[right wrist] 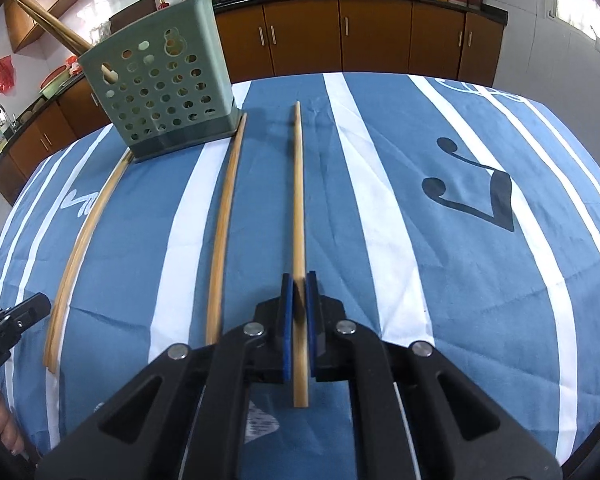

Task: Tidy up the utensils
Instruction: 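Lower both grippers and grasp another wooden chopstick with each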

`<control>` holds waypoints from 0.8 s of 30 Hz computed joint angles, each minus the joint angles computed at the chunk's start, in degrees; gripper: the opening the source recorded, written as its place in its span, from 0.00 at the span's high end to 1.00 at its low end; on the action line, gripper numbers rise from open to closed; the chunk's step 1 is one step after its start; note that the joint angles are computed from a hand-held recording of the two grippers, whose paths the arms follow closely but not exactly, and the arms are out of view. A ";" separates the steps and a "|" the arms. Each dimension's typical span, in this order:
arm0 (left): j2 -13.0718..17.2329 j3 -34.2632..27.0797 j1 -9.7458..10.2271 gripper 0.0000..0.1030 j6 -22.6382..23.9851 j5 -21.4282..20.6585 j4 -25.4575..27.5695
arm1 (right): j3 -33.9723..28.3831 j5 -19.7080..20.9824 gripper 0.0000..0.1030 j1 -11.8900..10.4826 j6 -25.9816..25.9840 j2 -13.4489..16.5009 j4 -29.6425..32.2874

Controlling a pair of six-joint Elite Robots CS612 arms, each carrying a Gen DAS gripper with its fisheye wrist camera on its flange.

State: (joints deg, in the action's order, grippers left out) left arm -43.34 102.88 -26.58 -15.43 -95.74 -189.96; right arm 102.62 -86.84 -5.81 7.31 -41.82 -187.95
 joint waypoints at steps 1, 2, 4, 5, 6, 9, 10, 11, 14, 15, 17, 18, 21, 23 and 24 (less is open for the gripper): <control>0.02 -0.02 -0.01 0.90 0.05 -0.01 0.10 | 0.02 0.09 0.93 0.00 -0.01 -0.04 0.06; 0.04 -0.04 -0.02 0.90 0.10 0.02 0.21 | 0.01 0.14 0.93 -0.02 -0.08 -0.04 0.09; 0.09 -0.09 -0.07 0.90 0.28 0.16 0.51 | -0.01 0.10 0.93 0.03 -0.20 -0.02 0.08; 0.10 -0.15 -0.12 0.90 0.36 0.26 0.75 | -0.01 0.08 0.93 0.05 -0.23 -0.02 0.09; 0.13 -0.18 -0.17 0.90 0.48 0.34 0.99 | 0.00 0.07 0.93 0.05 -0.25 -0.03 0.09; 0.19 -0.17 -0.35 0.90 1.06 0.79 1.20 | 0.01 0.07 0.93 0.05 -0.24 -0.04 0.08; 0.16 -0.16 -0.41 0.90 1.24 1.00 1.25 | 0.01 0.07 0.93 0.05 -0.24 -0.04 0.08; 0.15 -0.17 -0.39 0.90 1.22 0.97 1.27 | 0.01 0.08 0.93 0.05 -0.29 -0.05 0.10; 0.17 -0.28 -0.45 0.90 1.16 1.45 1.40 | 0.08 0.31 0.93 0.01 -0.40 -0.09 0.17; 0.18 -0.35 -0.52 0.90 1.18 1.76 1.48 | 0.15 0.46 0.93 0.03 -0.51 -0.10 0.09; 0.19 -0.62 -0.87 0.90 1.33 3.12 1.94 | 0.36 0.69 0.92 0.07 -0.89 -0.13 -0.24; 0.22 -0.79 -1.08 0.90 1.39 3.95 2.18 | 0.44 0.81 0.91 0.10 -1.04 -0.13 -0.38; 0.38 -1.30 -1.48 0.92 1.05 6.10 2.83 | 0.73 1.07 0.91 0.20 -1.36 -0.19 -0.73; 0.54 -1.75 -1.55 0.93 0.74 7.69 3.28 | 0.86 1.26 0.90 0.22 -1.61 -0.23 -0.87; 0.64 -2.00 -1.46 0.93 0.49 8.52 3.45 | 0.91 1.34 0.90 0.20 -1.84 -0.21 -1.07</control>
State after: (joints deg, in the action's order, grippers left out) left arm -42.70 100.88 -28.04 -14.94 -87.22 -186.51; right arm 103.53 -85.49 -5.61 5.46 -42.03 -189.02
